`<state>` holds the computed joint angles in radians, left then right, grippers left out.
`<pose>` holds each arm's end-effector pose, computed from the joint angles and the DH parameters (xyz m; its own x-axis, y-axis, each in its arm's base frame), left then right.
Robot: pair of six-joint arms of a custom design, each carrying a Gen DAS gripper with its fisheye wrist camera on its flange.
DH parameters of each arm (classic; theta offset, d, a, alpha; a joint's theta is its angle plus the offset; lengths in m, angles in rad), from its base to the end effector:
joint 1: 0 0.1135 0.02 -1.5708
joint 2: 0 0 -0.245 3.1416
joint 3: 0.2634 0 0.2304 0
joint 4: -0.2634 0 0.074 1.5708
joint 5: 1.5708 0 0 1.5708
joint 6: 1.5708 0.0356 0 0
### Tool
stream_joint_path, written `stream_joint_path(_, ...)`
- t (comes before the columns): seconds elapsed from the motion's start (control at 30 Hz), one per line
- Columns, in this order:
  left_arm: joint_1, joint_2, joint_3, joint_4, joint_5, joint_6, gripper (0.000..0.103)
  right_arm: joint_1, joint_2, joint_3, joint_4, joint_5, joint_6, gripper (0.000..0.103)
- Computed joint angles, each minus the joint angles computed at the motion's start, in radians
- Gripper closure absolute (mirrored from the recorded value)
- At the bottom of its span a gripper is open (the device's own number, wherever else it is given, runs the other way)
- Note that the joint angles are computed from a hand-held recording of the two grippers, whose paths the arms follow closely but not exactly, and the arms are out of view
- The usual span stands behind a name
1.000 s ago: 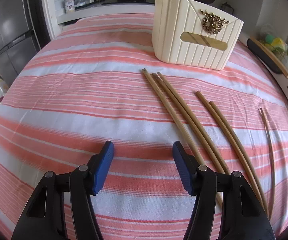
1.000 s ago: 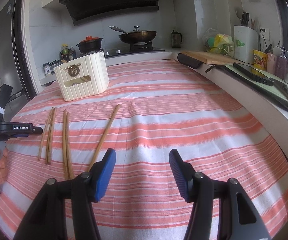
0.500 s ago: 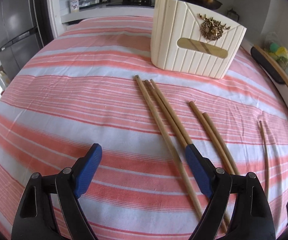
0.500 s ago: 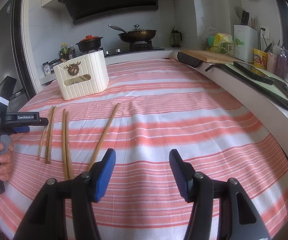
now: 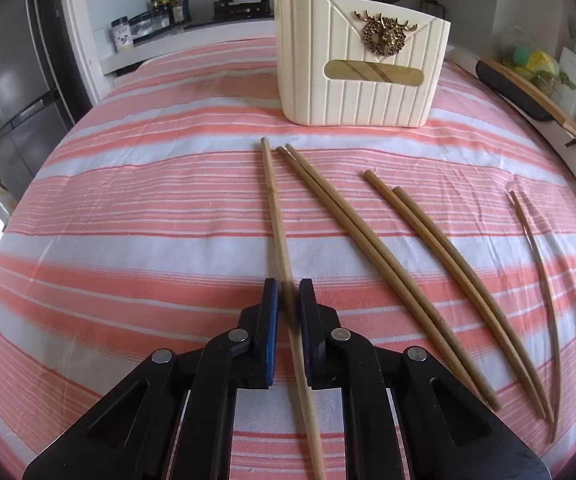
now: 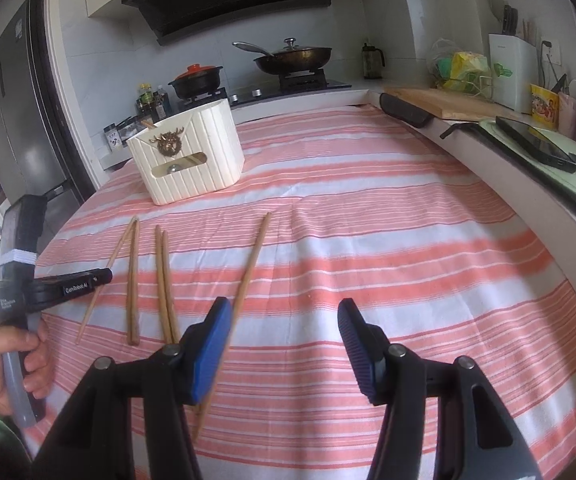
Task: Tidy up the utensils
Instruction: 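Close left tool on a wooden chopstick while right tool closes on another, then open both tools, setting the chopsticks back down on the cloth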
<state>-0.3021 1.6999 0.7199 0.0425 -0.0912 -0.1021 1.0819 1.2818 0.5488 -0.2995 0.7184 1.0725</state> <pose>0.2779 -0.0832 0.1169 -0.7905 0.1401 -0.5962 0.1651 0.9862 0.0127 0.1181 0.1720 0.1575 -0.6373 0.2100 -0.7414 0.1123 0.9772 0.1803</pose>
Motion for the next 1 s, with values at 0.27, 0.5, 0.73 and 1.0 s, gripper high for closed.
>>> stream_joint_path(0.27, 0.135, -0.149, -0.141, -0.019, 0.065, 0.14, 0.097, -0.145, 0.272, 0.172, 0.084, -0.307, -0.223, 0.072)
stream_joint_path(0.5, 0.31, -0.302, -0.271, -0.045, 0.134, 0.216, 0.096, -0.075, 0.395, 0.306, -0.15, -0.149, -0.145, 0.097)
stream_joint_path(0.73, 0.334, -0.35, -0.343, 0.017, 0.136, 0.218, 0.046, -0.018, 0.282, 0.207, -0.243, -0.107, 0.001, 0.091)
stream_joint_path(1.0, 0.346, -0.306, -0.33, 0.014, 0.167, 0.242, 0.009, 0.064, 0.305, 0.184, -0.221, -0.06, 0.067, 0.055)
